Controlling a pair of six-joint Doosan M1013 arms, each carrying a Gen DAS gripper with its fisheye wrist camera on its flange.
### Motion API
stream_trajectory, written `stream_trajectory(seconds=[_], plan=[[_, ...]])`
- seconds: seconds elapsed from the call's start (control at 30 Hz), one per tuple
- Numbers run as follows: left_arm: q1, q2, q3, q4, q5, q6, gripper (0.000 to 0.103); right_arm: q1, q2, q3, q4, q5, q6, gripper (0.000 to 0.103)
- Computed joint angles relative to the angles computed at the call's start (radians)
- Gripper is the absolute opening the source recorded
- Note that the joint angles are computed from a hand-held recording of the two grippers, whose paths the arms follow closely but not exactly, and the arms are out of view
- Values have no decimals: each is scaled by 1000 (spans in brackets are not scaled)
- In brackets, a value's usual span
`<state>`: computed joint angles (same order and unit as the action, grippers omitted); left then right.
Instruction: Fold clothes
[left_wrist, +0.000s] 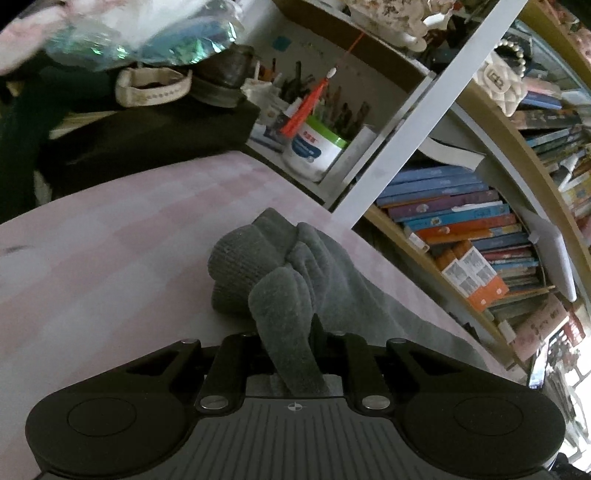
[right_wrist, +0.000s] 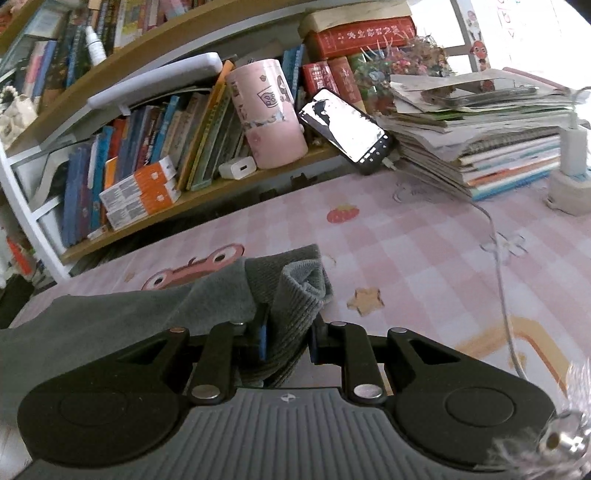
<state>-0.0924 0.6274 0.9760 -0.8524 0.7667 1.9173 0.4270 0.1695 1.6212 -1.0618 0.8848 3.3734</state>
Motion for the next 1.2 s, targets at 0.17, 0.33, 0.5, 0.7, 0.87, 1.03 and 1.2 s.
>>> stream_trajectory(seconds=[0.17,0.33,0.5,0.7,0.87,1.03,1.2], plan=[[-14,46,-70,5,14,-29,13,-43,26,-33,18,-21,-69,18],[-23,79,-119,-4,22,-46,13,-76,57,-75,36,-28,-151,18],[-34,103,-162,9,17,-48,13,-95,76,-97,36,-33,-195,19],[-32,101,-150,-21,5,-31,15,-92,80,-96,-1,-14,-188,39],[-39,81,-119,-10,-28,20,25,-56,77,-87,-119,96,-99,73],[-43,77,-112,-18,-24,63,51,-9,80,-76,-319,196,-8,79],[-46,79,-120,0,-3,75,62,8,91,-83,-394,47,-85,88]])
